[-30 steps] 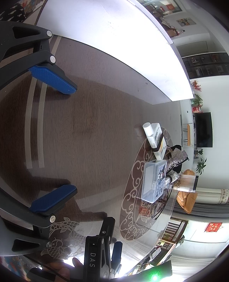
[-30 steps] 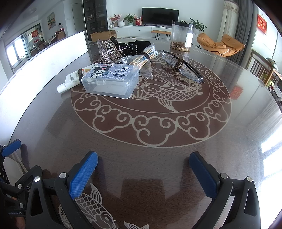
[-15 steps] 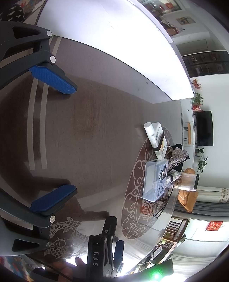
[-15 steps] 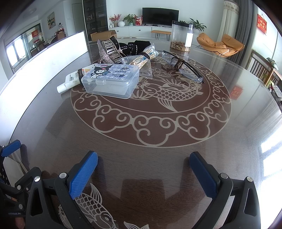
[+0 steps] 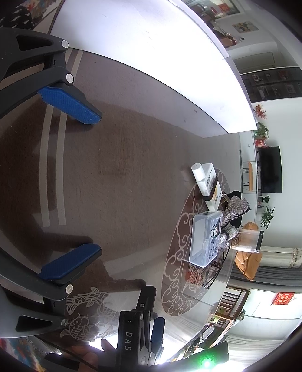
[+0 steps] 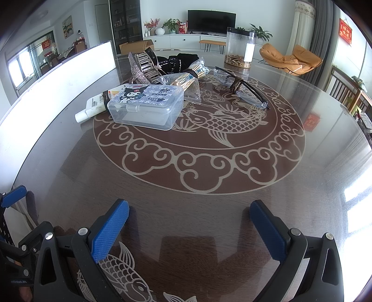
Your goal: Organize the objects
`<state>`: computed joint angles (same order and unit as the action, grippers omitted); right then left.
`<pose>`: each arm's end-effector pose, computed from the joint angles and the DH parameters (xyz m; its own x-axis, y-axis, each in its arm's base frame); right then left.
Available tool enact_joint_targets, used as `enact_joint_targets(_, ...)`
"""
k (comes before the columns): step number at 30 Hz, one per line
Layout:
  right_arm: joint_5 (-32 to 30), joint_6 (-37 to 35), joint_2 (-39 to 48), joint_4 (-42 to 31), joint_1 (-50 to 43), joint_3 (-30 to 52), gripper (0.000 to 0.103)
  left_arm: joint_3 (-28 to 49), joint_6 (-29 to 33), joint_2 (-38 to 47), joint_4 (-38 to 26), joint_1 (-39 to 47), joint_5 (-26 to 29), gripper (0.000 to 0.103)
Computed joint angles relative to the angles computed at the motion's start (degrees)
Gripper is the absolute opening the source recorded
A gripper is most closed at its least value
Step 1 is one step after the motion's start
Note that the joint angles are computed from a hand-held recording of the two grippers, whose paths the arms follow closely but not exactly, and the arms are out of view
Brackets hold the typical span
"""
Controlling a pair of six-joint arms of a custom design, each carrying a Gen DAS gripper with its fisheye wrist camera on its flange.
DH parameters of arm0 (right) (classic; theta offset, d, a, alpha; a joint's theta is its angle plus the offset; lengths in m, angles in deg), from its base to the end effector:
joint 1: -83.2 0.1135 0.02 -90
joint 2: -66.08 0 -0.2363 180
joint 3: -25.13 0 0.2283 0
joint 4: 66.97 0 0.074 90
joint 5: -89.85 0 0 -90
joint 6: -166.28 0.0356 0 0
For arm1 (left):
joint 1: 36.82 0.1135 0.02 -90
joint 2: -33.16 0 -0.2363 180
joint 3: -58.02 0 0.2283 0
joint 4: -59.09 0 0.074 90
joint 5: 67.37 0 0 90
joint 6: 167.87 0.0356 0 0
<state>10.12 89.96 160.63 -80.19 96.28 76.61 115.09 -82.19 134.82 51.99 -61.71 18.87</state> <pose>0.2606 0.0540 0.1025 -0.8172 0.0491 -0.5743 0.0689 0.9975 -0.0128 0.2715 -0.1234 0.0987 -0.7386 0.2598 -0.6220 0.3284 0.9445 0.0046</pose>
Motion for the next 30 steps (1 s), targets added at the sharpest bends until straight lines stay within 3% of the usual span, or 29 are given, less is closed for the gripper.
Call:
enact_joint_targets(22, -0.38, -0.4, 0.16, -0.65, -0.26, 0.3, 0.103, -2.93, 1.51, -2.48, -0.39, 3.67, 1.2, 0.103)
enact_joint_targets(24, -1.92, -1.73, 1.53, -4.26, -0.83, 3.6, 0.103, -3.11, 1.53, -2.42, 0.03, 3.63, 1.17, 0.103)
enact_joint_targets(27, 0.79, -5.18, 2.17, -5.17, 0.21, 8.41, 0.103, -3.28, 1.41, -2.35, 0.46, 3.57, 1.12, 0.103)
enact_joint_targets(30, -1.91, -7.33, 7.72, -10.09, -1.4, 20.58, 0.103, -3.3, 1.15, -2.28, 0.72, 3.41, 0.83, 0.103)
